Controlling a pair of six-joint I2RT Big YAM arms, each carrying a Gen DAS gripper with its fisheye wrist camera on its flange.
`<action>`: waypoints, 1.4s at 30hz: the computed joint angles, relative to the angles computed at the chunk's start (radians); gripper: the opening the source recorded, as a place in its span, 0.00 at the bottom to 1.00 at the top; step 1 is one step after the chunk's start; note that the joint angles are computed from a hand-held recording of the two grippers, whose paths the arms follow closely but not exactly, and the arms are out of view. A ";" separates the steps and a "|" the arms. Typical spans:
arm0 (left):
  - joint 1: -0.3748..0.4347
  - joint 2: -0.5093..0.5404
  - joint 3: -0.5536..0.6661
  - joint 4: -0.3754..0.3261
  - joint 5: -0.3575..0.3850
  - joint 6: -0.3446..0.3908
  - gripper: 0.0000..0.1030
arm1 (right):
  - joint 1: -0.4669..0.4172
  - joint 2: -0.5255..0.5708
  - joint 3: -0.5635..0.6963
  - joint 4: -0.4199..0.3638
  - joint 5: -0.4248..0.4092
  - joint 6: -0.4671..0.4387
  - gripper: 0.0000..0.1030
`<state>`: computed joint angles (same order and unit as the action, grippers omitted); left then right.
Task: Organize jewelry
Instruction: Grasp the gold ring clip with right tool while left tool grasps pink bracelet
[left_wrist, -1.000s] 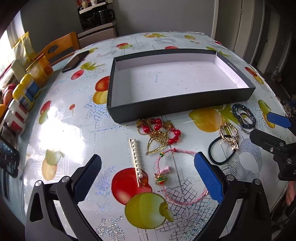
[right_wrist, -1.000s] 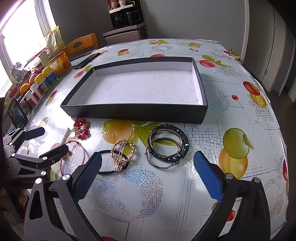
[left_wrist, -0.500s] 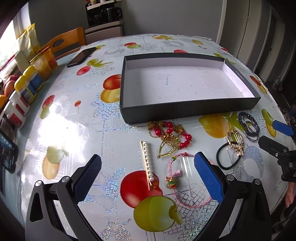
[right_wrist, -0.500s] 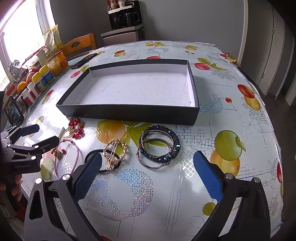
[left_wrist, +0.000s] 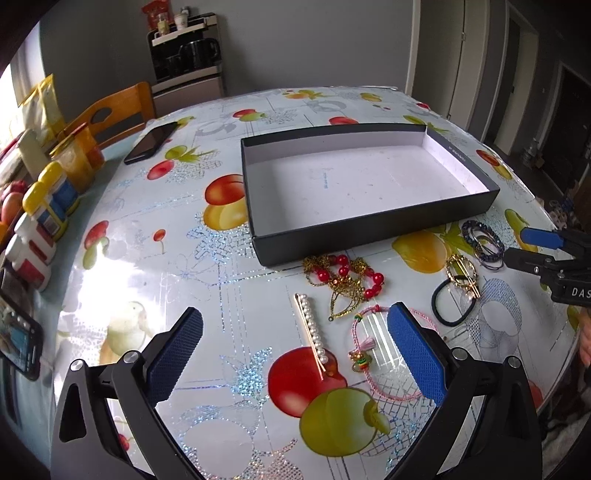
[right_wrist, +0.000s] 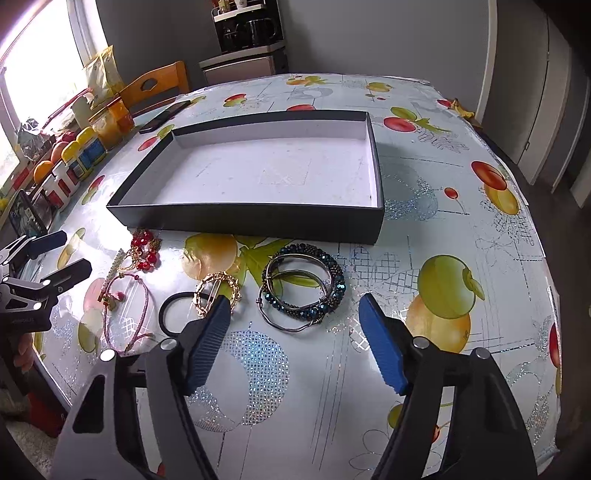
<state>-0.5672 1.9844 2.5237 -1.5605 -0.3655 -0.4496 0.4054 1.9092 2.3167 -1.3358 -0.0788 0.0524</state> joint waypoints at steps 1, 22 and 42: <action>0.002 -0.016 -0.028 0.014 0.021 0.011 0.98 | -0.002 -0.004 -0.005 -0.001 -0.010 -0.005 0.65; -0.024 -0.045 -0.121 0.093 0.181 0.094 0.58 | 0.048 -0.008 -0.030 0.002 -0.091 -0.073 0.39; -0.007 -0.035 -0.124 0.097 0.243 0.088 0.41 | 0.085 0.113 0.125 -0.074 -0.004 -0.136 0.50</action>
